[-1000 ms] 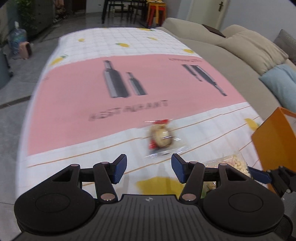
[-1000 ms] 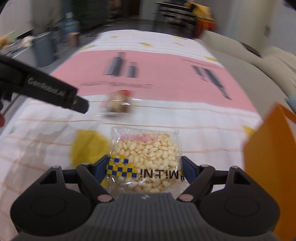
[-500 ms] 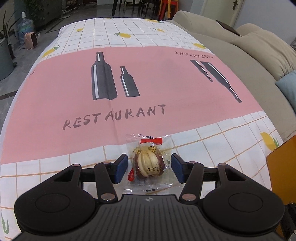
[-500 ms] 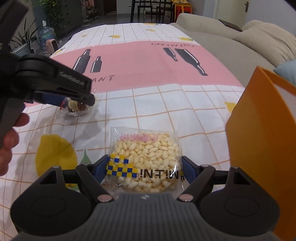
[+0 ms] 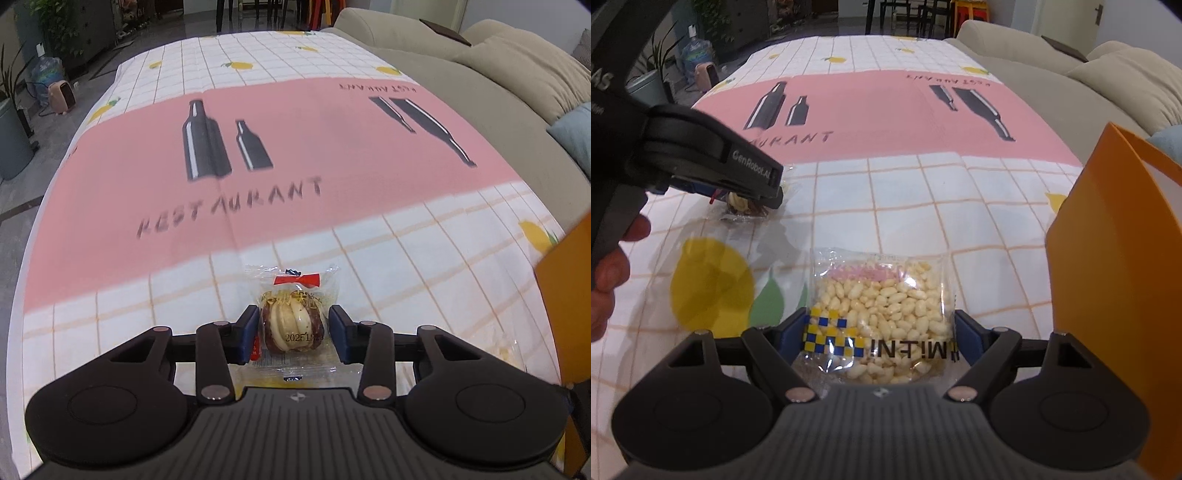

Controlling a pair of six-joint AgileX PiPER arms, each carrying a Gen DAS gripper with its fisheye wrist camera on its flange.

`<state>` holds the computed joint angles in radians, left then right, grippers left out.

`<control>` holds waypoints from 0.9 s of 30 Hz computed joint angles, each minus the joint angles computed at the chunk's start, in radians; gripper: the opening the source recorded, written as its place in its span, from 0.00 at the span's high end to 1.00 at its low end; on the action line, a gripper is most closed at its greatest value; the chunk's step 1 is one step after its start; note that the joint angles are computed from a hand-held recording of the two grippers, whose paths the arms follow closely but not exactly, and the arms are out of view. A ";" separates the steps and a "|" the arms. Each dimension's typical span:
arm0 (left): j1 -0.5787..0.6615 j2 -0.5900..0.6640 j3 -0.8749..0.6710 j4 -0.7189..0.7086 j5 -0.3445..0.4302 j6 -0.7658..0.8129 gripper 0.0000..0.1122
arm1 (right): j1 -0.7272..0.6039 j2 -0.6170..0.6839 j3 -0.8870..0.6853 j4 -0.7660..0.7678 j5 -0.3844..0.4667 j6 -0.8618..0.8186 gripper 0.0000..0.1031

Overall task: Organize snacks
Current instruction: 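Carry the wrapped snack and peanut bag over the orange box with both tools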

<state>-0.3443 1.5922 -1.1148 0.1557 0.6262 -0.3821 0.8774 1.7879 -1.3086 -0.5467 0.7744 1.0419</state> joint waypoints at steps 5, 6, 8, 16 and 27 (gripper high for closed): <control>-0.052 -0.132 0.117 0.017 0.064 -0.057 0.60 | 0.069 -0.059 0.055 -0.019 0.030 0.039 0.24; -0.061 -0.162 0.140 0.017 0.081 -0.077 0.60 | 0.082 -0.068 0.063 -0.012 0.034 0.029 0.24; -0.080 -0.223 0.185 0.017 0.121 -0.121 0.60 | 0.111 -0.085 0.075 0.007 0.055 0.010 0.24; -0.141 -0.466 0.319 -0.006 0.242 -0.257 0.61 | 0.232 -0.179 0.134 -0.013 0.147 0.033 0.24; -0.407 -0.659 0.240 0.145 0.448 -0.543 0.61 | 0.380 -0.338 0.153 -0.122 0.241 0.136 0.24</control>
